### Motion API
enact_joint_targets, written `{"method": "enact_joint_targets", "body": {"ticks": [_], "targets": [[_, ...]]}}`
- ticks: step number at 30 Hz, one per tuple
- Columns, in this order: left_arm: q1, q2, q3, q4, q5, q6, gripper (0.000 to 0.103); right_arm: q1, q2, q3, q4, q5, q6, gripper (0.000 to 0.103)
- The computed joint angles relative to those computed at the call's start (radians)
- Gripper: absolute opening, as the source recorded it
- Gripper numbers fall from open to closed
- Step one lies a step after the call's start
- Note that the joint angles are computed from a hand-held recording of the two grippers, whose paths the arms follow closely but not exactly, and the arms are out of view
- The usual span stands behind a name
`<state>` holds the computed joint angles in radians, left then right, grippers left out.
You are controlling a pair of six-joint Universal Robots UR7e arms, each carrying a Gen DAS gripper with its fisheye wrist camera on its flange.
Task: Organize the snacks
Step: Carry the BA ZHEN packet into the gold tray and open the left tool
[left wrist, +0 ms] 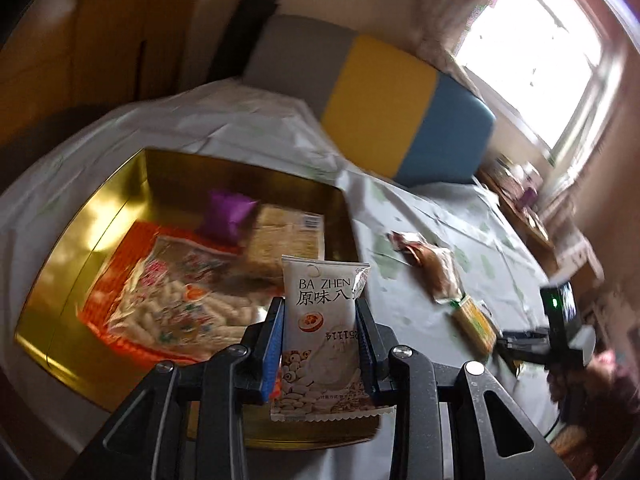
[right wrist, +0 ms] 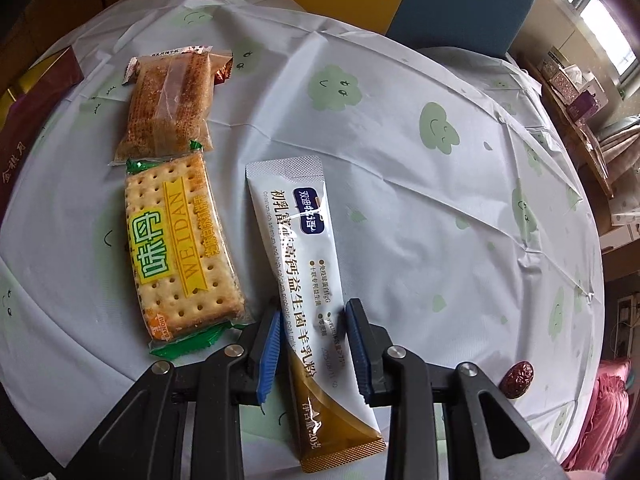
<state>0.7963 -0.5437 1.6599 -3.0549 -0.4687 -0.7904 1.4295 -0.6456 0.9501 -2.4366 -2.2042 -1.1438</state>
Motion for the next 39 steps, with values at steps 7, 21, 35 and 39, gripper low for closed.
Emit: {"method": "enact_joint_targets", "body": {"ticks": [7,21,35,39], "targets": [[0.031,0.003,-0.019,0.069,-0.051,-0.079,0.038,0.000,0.000,0.017,-0.034,-0.002,-0.019,0.031],[0.006,0.040,-0.075,0.435,0.066,-0.236,0.041,-0.001,0.000,0.011,-0.029,-0.001,-0.026,0.031],[-0.047,0.026,-0.065,0.488,0.115,-0.240,0.047,0.001,-0.003,0.016,-0.030,0.000,-0.024,0.030],[-0.058,0.027,-0.060,0.471,0.121,-0.225,0.046,0.000,0.000,0.001,-0.006,0.005,-0.006,0.030]]}}
